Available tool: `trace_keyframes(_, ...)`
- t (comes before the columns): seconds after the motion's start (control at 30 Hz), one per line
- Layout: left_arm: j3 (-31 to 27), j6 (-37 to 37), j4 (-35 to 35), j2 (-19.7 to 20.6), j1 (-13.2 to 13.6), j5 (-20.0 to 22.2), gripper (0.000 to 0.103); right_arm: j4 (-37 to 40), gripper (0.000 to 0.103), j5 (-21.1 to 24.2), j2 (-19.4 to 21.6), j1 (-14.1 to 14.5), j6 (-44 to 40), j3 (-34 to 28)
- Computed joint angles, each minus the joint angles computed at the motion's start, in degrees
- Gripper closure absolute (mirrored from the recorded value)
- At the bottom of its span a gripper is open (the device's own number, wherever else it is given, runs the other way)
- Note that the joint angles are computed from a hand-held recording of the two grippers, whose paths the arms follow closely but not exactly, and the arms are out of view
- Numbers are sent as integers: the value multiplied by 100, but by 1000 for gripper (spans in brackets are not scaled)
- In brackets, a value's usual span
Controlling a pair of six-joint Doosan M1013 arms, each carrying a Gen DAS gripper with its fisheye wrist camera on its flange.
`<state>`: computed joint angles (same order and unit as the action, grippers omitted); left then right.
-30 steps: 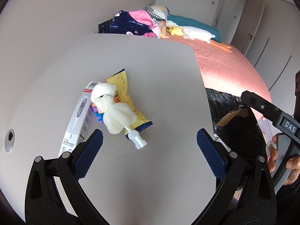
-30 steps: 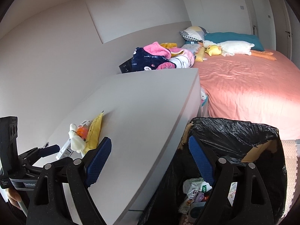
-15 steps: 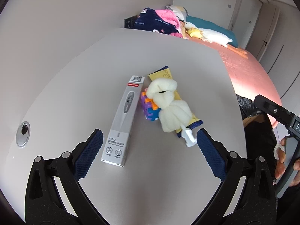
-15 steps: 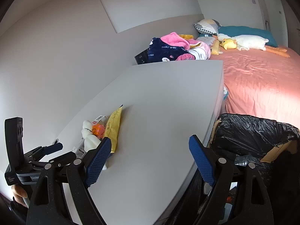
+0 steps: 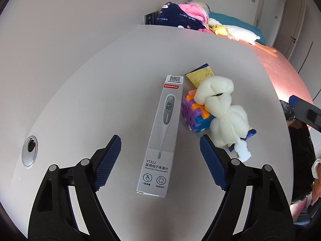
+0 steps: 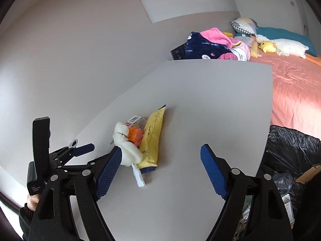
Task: Collect trash
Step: 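Grasp the white thermometer box with the left tool while the right tool grasps the white plush toy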
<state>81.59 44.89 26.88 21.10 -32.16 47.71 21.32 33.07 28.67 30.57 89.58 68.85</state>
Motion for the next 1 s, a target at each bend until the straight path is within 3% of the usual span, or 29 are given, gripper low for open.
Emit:
trace_keyframes(0.13,-59,185,-208,70,72,23,25,22,25,121,93,80,-121,-139)
trace_keyframes(0.2,-65,152,-287,83,114,-14,28,-10,32,236,166,114,-140,-246)
trace_keyframes(0.27,-51,161,-486,85,179,-116,43,-72,36,350,245,146,-128,-356)
trace_keyframes(0.37,-6,107,-584,70,235,-222,55,-69,42,491,350,179,-187,-498)
trace_keyframes(0.53,71,-213,-627,10,293,-298,71,-93,42,674,515,246,-317,-740)
trace_keyframes(0.67,229,-739,-676,-108,385,-522,75,-277,45,739,593,322,-317,-841)
trace_keyframes(0.8,352,-1048,-452,-207,401,-647,76,-468,63,923,719,374,-279,-1011)
trace_keyframes(0.87,375,-1095,-433,-230,410,-693,76,-534,64,908,725,396,-249,-1003)
trace_keyframes(1.0,405,-1146,-394,-255,418,-769,76,-284,80,831,657,375,-367,-899)
